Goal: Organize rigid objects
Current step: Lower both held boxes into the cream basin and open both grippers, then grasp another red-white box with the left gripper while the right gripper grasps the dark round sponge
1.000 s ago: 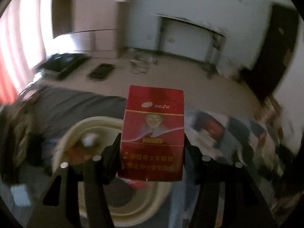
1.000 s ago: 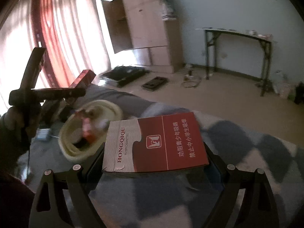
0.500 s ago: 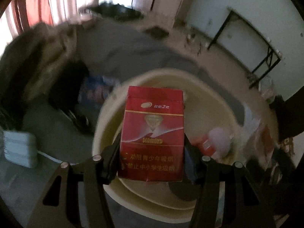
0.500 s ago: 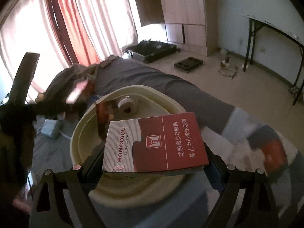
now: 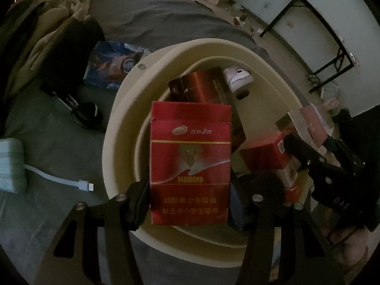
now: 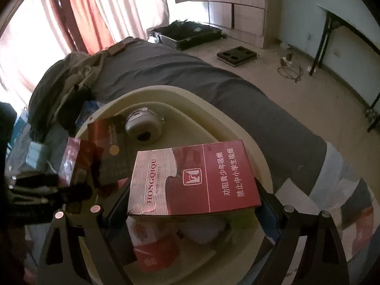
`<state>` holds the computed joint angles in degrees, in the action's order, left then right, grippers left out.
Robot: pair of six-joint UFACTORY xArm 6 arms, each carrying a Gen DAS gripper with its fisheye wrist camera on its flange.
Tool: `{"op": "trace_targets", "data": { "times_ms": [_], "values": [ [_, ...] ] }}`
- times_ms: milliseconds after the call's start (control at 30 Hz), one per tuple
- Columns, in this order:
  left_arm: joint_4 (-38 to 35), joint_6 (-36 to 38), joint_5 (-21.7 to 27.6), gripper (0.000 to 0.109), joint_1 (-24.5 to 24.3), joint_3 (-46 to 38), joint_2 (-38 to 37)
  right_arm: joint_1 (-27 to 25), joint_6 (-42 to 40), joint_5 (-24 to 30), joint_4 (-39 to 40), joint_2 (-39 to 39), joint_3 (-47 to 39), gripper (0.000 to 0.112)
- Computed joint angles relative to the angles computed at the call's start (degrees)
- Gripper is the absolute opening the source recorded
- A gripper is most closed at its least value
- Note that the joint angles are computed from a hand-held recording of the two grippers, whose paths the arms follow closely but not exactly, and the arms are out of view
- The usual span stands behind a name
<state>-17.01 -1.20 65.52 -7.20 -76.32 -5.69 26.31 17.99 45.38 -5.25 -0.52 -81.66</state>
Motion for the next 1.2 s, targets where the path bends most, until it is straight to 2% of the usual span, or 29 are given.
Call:
{"op": "trace_targets", "data": {
  "times_ms": [67,100,200,233,400,533,667,733,833,867,933,1000,1100,1200],
  "values": [
    [0.16,-0.7,-0.23,0.059,0.0,-0.53,0.18,-0.25,0.1,0.2,0.65,-0.04,-0.07,0.092],
    [0.47,-1.02,-0.99,0.062,-0.08,-0.45,0.01,-0.29,-0.19,0.2,0.96,-0.06,-0.04,0.092],
    [-0.53,-1.03,-2.7,0.09,-0.06,-1.48,0.62,-0.1,-0.5,-0.95,0.9,-2.33,2.43,0.099],
    [0.03,-1.34,-3.96,0.096,-0.33,-1.47,0.24,-0.21,-0.71,-2.0,1.74,-3.29,3.53,0.103],
    [-1.17,-0.98,-7.06,0.103,-0.79,-2.4,-0.54,-1.02,2.29,-7.52,1.19,-12.31,12.7,0.103],
    [-1.28,2.12,-11.45,0.103,-5.25,-3.13,-1.45,-2.11,15.22,-9.75,-9.48,-25.82,24.57,0.103],
    [-3.99,7.79,-11.76,0.103,-10.91,-5.29,-0.31,-2.12,24.94,-3.08,-22.09,-41.57,35.14,0.103],
    [-2.75,6.41,-11.28,0.103,-14.26,-7.23,1.33,-1.6,26.3,2.81,-27.35,-49.3,39.72,0.103],
    [-2.57,9.88,-11.75,0.103,-18.87,-9.31,3.49,-2.02,24.53,11.69,-31.85,-59.41,45.55,0.103],
    [-1.58,10.97,-11.58,0.103,-20.46,-10.78,4.86,-3.36,23.08,12.56,-30.65,-61.83,47.07,0.103],
    [-3.54,17.77,-10.39,0.103,-22.83,-12.25,6.67,-8.97,18.11,13.16,-24.35,-67.77,50.91,0.103],
    [-5.76,23.57,-6.37,0.103,-24.66,-16.24,10.52,-14.13,12.11,12.73,-18.59,-72.07,53.83,0.103],
    [-1.64,25.31,-2.17,0.103,-27.49,-22.84,16.81,-20.37,5.16,10.73,-12.49,-75.84,56.86,0.103],
    [0.34,27.4,-3.39,0.103,-29.49,-24.39,19.82,-27.58,-2.78,7.02,-1.9,-75.88,58.75,0.103]
  ]
}}
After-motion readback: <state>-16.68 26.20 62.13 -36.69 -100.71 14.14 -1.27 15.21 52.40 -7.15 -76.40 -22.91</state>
